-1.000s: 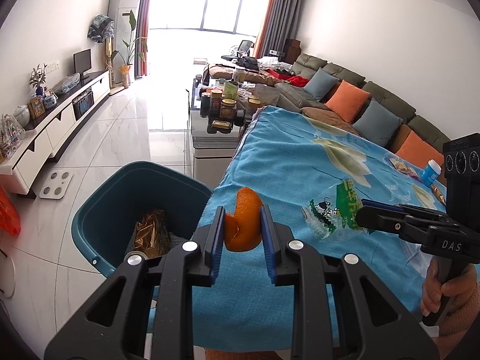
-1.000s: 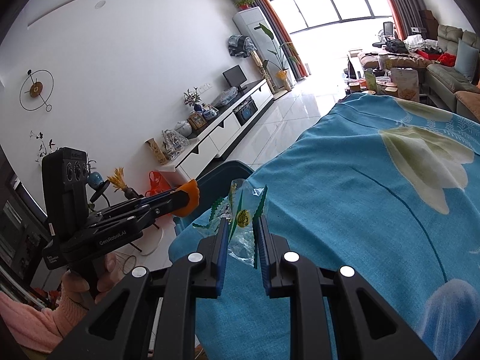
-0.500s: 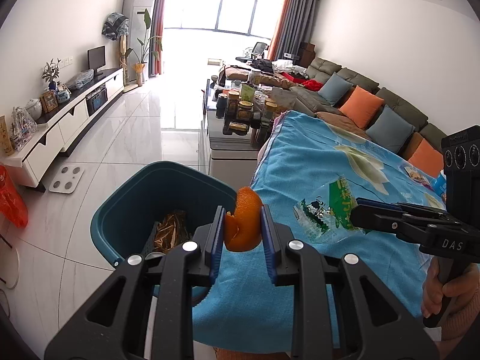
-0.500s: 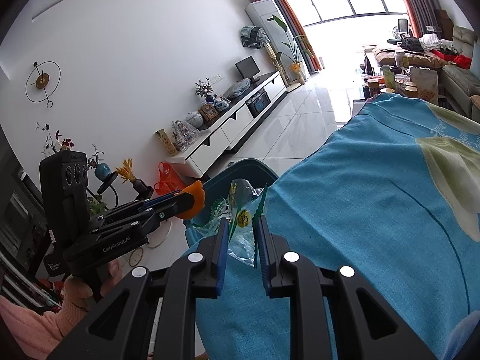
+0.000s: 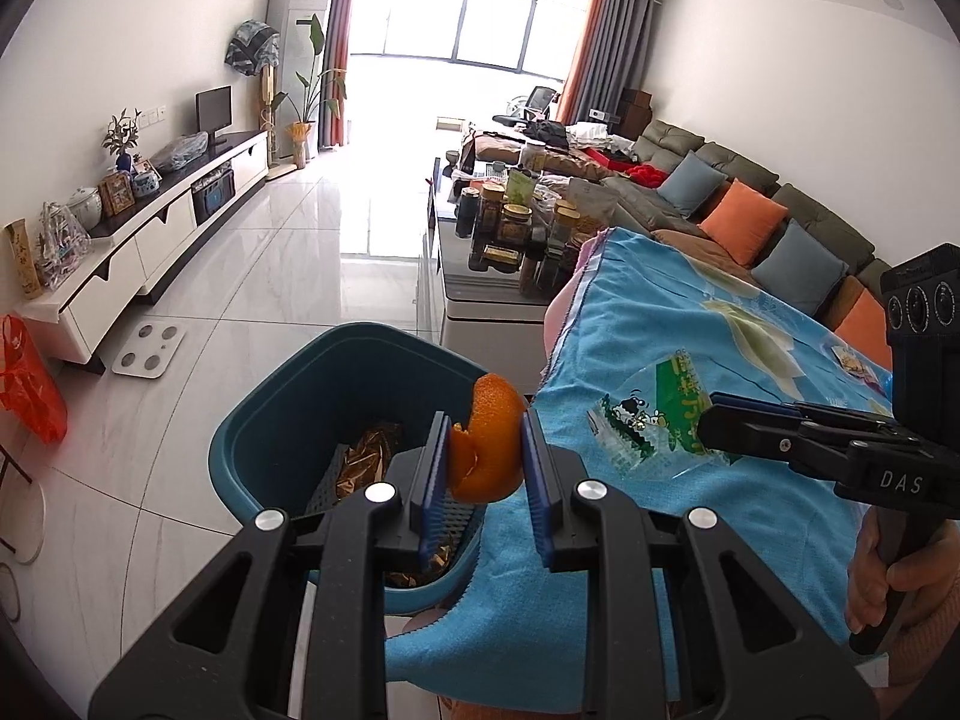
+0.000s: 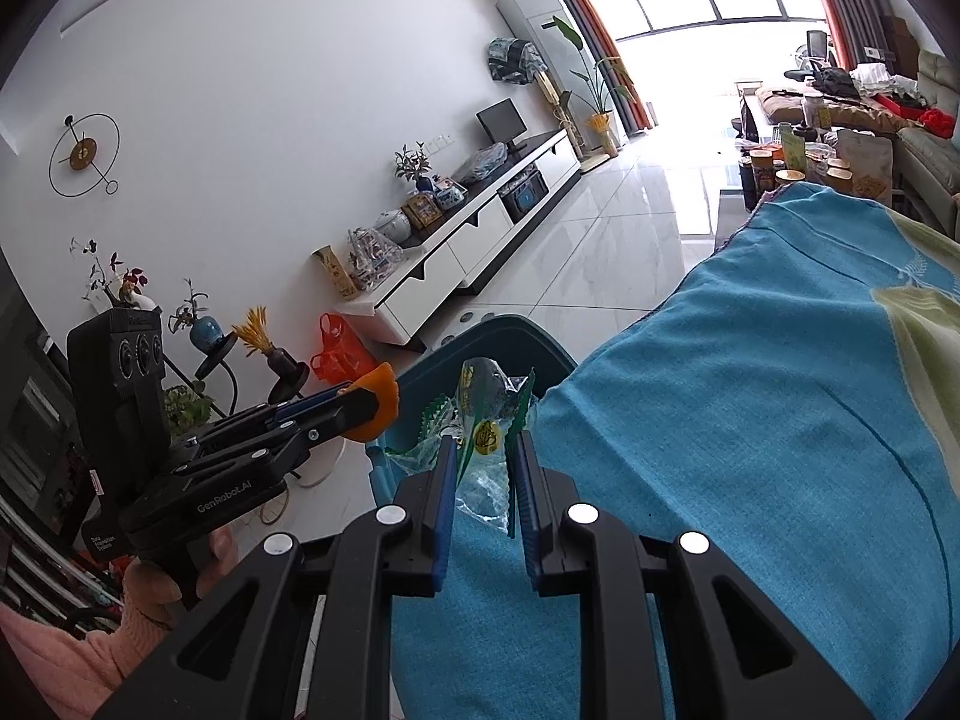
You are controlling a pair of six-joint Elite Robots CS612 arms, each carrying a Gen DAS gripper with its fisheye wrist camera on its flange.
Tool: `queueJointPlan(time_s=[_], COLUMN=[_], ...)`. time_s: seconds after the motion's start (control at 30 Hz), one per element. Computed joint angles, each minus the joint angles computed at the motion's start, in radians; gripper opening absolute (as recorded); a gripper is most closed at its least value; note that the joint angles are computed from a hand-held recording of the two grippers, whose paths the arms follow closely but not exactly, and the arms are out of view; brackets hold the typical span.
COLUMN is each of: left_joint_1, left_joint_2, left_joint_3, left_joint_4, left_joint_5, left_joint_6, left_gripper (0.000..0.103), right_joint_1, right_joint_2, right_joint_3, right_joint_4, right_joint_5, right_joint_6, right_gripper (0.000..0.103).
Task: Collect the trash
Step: 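Carry the orange peel and clear wrapper over the teal bin with both grippers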
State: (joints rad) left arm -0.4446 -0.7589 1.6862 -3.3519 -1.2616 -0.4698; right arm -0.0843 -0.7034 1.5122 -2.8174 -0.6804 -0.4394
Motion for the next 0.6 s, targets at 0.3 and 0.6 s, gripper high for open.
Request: queueJointPlan(time_s=[0.3, 0.6], left_joint_1=[0.007, 0.013], left_joint_2=[0.007, 0.019], left_joint_3=[-0.01, -0.022], left_joint_4=[0.021, 0.045], left_joint_5=[0.008, 0.013], left_joint_6=[-0.015, -0.034], left_gripper=[0.024, 0.024], right_joint_1=[0.019, 0.039], right_joint_2=[0.007, 0.015], right_joint_3=[-0.029, -0.051], right_joint_4=[0.045, 0.075], right_joint_5=[-0.013, -0.032], right_joint_6=[-0.027, -0.04], right_gripper=[0.018, 0.018])
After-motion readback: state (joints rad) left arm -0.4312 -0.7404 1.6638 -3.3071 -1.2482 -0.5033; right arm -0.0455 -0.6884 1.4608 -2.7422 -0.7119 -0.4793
